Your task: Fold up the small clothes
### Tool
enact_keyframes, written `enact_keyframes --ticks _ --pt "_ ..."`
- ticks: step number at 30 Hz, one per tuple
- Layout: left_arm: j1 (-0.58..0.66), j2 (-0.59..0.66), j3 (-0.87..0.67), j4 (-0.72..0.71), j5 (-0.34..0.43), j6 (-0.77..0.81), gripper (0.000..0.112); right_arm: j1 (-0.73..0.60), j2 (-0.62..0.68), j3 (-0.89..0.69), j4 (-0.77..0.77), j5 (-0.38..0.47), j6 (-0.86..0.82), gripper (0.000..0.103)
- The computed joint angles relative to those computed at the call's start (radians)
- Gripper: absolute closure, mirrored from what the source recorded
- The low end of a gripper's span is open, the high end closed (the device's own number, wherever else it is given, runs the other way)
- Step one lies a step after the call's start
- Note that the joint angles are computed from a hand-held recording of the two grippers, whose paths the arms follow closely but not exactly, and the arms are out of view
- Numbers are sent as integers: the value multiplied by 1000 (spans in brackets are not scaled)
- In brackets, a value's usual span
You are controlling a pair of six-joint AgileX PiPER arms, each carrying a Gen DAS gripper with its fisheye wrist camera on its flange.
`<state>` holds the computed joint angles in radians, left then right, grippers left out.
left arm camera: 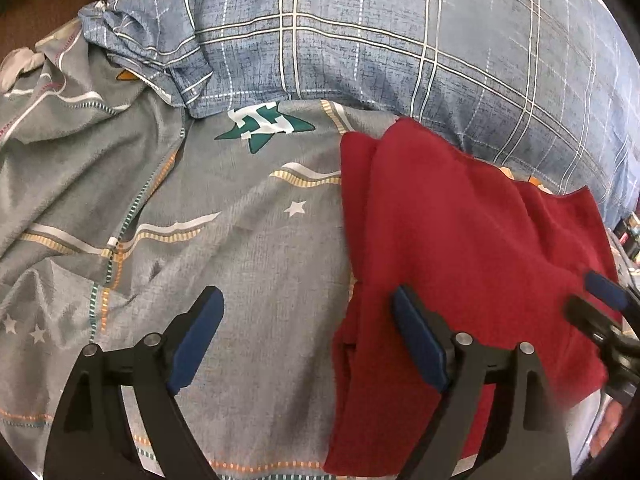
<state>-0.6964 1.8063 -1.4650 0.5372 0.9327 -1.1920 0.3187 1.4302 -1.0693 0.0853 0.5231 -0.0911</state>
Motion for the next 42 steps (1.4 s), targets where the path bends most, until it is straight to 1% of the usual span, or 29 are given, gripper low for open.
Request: enact_keyframes --ticks 2,5,7,9,15,18,19,21,25,30,32,37,42 --pt "7 -4 2 -15 -8 9 25 55 105 -98 -92 27 95 36" --pt "10 -7 2 -21 -11 21 25 70 247 -231 -58 72 79 34" --pt "11 -7 3 -24 -13 24 25 93 309 -301 -128 76 140 34" --pt "14 -8 4 -32 -17 28 25 103 337 -362 -141 118 156 34" --pt "23 -9 10 -51 -31 37 25 100 385 -458 -79 139 127 34" --pt "26 -9 14 -55 -37 36 25 126 455 -527 -107 182 144 34" --pt "27 -7 15 -55 -39 36 25 134 480 -551 -122 200 150 31" --pt "32 -6 18 -60 -46 37 25 159 497 -548 -195 166 196 30" --pt "38 -8 27 -69 -61 37 24 141 525 -622 -134 238 183 29" --pt "39 -10 37 -70 -71 34 24 145 524 -642 -95 263 164 29" --pt "41 -10 40 -72 -76 33 24 151 523 -658 -78 278 162 24" --pt "41 -7 38 -74 -79 30 22 187 561 -736 -104 343 170 25" --pt "47 -6 38 -84 -86 34 22 206 575 -749 -130 337 188 25"
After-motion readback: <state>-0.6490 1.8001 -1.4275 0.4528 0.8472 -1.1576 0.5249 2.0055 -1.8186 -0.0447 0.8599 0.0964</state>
